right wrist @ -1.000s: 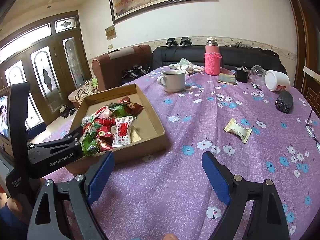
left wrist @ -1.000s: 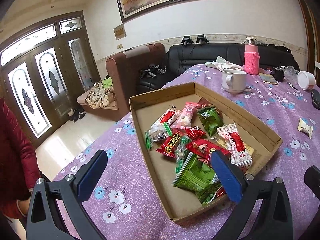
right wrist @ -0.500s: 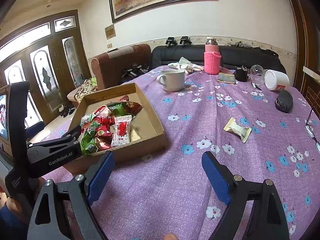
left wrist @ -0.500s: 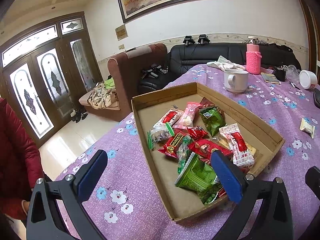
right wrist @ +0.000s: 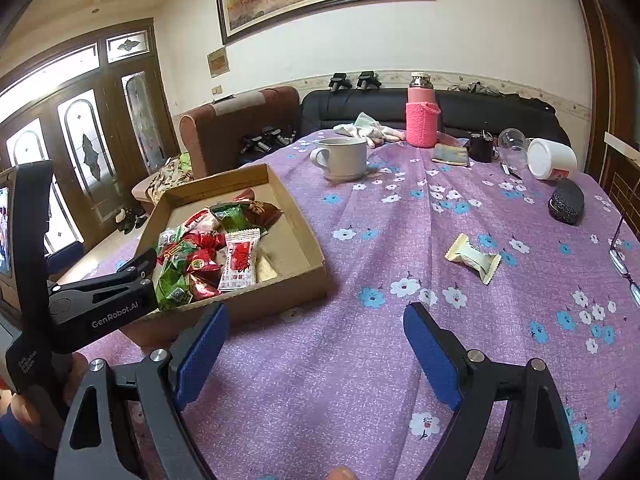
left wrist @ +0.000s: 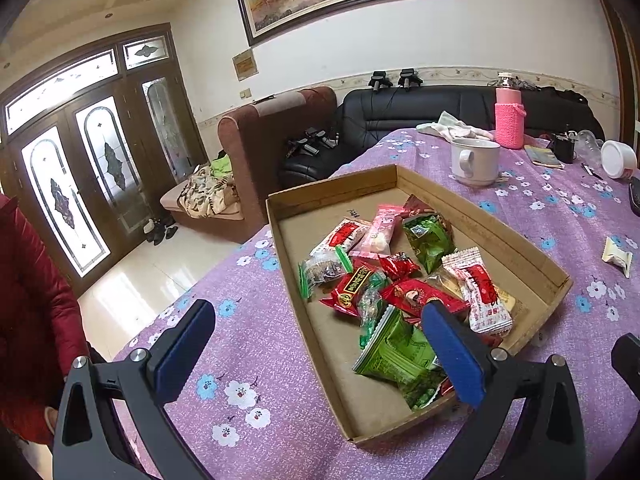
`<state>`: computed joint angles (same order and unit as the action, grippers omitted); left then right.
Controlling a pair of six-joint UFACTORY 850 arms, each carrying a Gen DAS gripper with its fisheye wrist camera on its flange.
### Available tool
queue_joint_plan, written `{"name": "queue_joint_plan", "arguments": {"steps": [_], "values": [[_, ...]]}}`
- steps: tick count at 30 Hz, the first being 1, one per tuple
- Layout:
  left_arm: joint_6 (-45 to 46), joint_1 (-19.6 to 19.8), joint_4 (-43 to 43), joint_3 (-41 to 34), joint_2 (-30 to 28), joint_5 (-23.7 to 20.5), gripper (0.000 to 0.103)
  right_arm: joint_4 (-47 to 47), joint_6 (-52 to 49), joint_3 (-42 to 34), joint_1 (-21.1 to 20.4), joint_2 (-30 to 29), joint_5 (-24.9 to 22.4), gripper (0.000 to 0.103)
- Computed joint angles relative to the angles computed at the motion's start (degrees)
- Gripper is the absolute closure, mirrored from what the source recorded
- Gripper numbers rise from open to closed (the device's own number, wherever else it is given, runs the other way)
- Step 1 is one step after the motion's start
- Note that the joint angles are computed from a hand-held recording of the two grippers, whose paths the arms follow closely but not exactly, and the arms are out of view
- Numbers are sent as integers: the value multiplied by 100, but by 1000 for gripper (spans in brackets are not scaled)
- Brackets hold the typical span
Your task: Organize snacks
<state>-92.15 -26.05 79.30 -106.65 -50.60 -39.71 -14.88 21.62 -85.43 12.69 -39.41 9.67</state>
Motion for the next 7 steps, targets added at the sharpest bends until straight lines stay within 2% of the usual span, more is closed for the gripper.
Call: {"name": "queue_joint_plan", "arguments": {"steps": [3, 7], "values": [[-71, -17, 18, -31, -24, -216, 0, 21, -6, -8, -3, -3, -20, 12], [276, 29, -299, -133, -70, -97, 0, 35, -11, -3, -8, 1, -29, 12]]}}
